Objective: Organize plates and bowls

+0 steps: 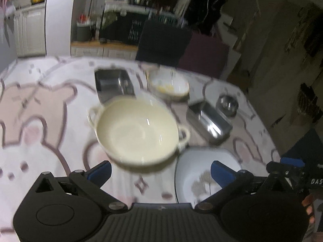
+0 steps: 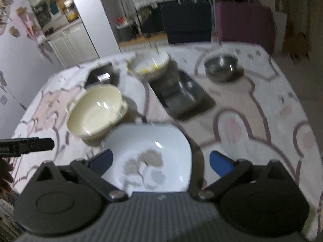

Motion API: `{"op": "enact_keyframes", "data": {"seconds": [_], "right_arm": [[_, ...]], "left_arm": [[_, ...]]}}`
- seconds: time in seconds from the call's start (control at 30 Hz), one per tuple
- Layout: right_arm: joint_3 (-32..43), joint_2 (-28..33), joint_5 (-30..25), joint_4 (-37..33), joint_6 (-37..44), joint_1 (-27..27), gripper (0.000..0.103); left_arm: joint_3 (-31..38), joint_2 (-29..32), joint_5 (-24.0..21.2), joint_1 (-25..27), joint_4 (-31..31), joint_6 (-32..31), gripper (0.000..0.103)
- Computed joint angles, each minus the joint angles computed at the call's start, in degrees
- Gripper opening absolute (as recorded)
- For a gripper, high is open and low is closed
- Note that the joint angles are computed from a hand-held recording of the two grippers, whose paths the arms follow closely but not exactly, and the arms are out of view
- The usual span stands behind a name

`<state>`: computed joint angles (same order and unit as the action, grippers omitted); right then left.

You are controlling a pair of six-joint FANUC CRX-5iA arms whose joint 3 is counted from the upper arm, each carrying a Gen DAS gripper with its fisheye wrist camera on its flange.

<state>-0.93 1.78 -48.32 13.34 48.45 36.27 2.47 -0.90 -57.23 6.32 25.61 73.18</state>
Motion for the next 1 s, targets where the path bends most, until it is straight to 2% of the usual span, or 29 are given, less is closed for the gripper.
{"op": "enact_keyframes", "data": {"seconds": [0.1,0.27,0.37,0.47,0.53,0.67,0.77,0.83,0.87,0.9,0.97,1.0], "right_arm": [[1.13,0.88,2.38,2.90,-1.08,0.64,0.103],[4.88,4.24,5.63,2.66,-2.26,0.37,0.103],[8.11,7.45,6.87,0.66,-2.21,-0.05,0.103],[9.24,9.34,11.03,-4.16,-0.90,-0.75,0.103],[12.24,11.82,10.22,-7.17,-0.11,-1.15,0.103],[17.83,16.64,6.42,-6.88,1.09,-1.10,0.103],[25.48,20.98,-0.39,-14.33,2.53,-3.26,0.103],[27.57,22.22,-1.69,-19.13,3.16,-4.77,0.095],[28.85,23.10,-2.73,-20.60,3.38,-5.28,0.086],[30.59,24.30,-4.78,-21.70,3.28,-5.81,0.078],[33.35,26.44,-8.16,-21.63,1.49,-6.09,0.069],[34.48,27.37,-9.76,-22.23,1.32,-6.44,0.061]], "left_arm": [[2.93,1.02,0.87,1.16,-0.07,-1.83,0.103],[6.37,3.99,3.23,3.01,1.65,-7.08,0.103],[8.11,6.67,3.70,4.07,3.47,-8.41,0.103],[9.29,9.11,5.07,4.54,4.13,-9.26,0.103],[9.81,10.71,5.55,4.81,5.35,-10.09,0.103],[12.43,13.96,5.49,4.90,4.04,-8.13,0.103],[15.99,16.78,3.51,4.69,1.18,-4.97,0.103],[17.76,18.25,1.92,4.77,0.82,-3.69,0.103],[18.62,18.96,1.30,4.80,0.58,-2.61,0.103],[19.10,19.35,0.99,4.75,0.29,-1.66,0.103],[19.51,19.95,1.04,4.77,0.30,-0.79,0.103],[19.51,20.18,1.23,4.80,0.48,-0.94,0.103]]}}
